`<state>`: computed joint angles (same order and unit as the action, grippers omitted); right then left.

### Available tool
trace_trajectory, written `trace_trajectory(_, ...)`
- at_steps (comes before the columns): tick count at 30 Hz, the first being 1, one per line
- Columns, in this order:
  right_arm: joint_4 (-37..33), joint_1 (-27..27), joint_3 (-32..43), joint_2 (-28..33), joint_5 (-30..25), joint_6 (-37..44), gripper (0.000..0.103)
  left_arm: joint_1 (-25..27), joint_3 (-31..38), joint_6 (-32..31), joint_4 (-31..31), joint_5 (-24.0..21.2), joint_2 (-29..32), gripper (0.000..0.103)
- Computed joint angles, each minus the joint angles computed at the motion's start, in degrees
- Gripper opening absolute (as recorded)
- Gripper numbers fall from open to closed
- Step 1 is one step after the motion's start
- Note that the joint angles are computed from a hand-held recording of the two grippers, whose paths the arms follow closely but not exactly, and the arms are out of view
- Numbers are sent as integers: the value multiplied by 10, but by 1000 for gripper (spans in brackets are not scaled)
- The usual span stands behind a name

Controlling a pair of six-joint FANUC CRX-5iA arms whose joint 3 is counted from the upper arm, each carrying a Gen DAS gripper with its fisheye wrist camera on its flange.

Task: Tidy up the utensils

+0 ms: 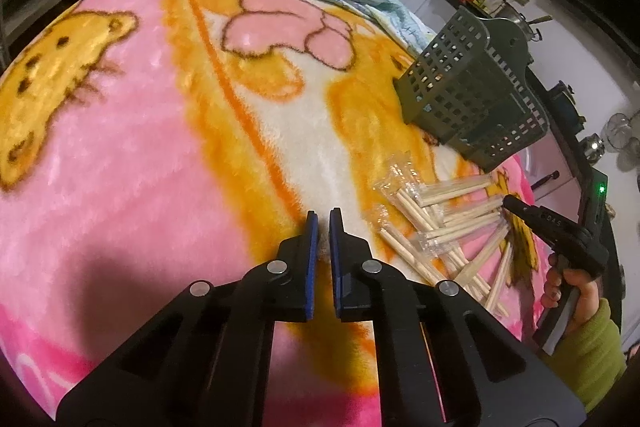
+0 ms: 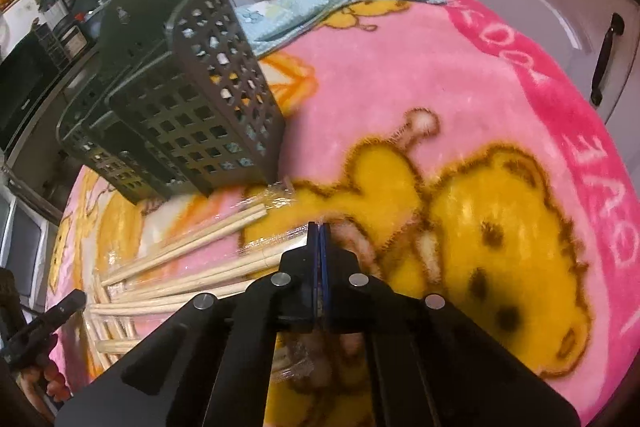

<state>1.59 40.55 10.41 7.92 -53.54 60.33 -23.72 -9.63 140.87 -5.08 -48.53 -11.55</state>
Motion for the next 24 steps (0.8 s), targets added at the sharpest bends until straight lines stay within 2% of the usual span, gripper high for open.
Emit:
trace_trajectory(8,44,34,-36,-54,60,21,1,-19,27,-9,-48,3,-16,0)
trace_trajectory(16,90,75,-44,-94,99,41,1,-55,94,-13,-128,-16,-17,0)
trace_trajectory(24,141,116,-53,-124,127,56,1,-77,144,-35,-155,-23,1,0)
